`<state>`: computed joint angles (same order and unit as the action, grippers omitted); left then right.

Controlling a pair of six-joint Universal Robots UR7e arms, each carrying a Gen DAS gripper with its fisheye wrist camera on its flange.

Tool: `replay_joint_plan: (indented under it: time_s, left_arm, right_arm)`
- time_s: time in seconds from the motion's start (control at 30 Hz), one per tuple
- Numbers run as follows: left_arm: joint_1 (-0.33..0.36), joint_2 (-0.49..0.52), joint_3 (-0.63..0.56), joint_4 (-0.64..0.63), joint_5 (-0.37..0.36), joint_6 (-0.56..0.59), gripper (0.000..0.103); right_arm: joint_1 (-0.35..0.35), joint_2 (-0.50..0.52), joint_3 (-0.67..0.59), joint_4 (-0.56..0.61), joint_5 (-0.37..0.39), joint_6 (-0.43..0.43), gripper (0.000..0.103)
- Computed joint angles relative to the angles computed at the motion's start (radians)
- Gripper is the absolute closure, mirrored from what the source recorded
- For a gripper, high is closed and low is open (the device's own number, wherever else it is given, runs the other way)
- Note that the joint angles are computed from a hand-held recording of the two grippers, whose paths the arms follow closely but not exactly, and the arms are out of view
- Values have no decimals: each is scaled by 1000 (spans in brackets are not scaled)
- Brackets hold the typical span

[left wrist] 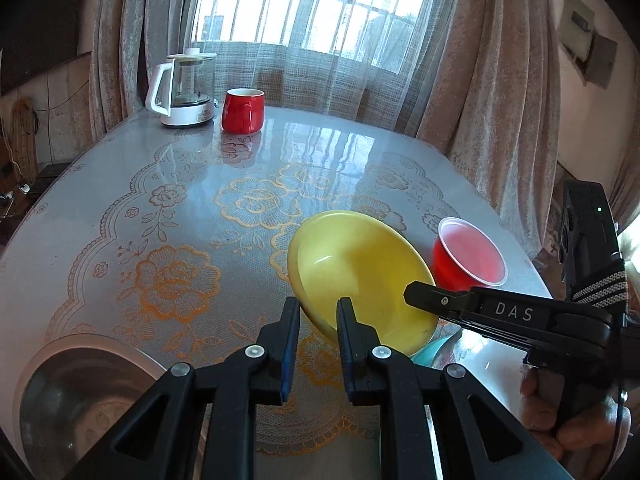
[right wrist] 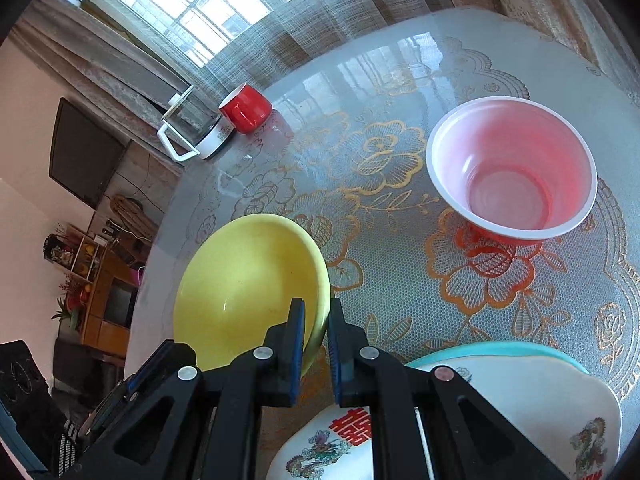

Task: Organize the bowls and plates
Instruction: 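Lift the yellow bowl and carry it over the steel bowl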

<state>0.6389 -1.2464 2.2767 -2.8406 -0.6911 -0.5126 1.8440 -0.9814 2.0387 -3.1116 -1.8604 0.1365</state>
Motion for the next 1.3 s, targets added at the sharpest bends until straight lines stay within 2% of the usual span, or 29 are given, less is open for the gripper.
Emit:
replay_joint_plan:
  time_s: [0.17, 0.7, 1.3]
  left_arm:
    - [-35, -24, 35, 2, 29, -11, 86]
    - [-100, -107, 114, 67, 40, -85, 84]
    - [-113, -208, 165, 134, 27, -112, 84]
  right_arm:
    - [10, -11, 28, -25, 10, -15, 92]
    - [33, -42, 112, -83, 16, -36, 91]
    - [57, 4, 105, -107, 35, 11, 91]
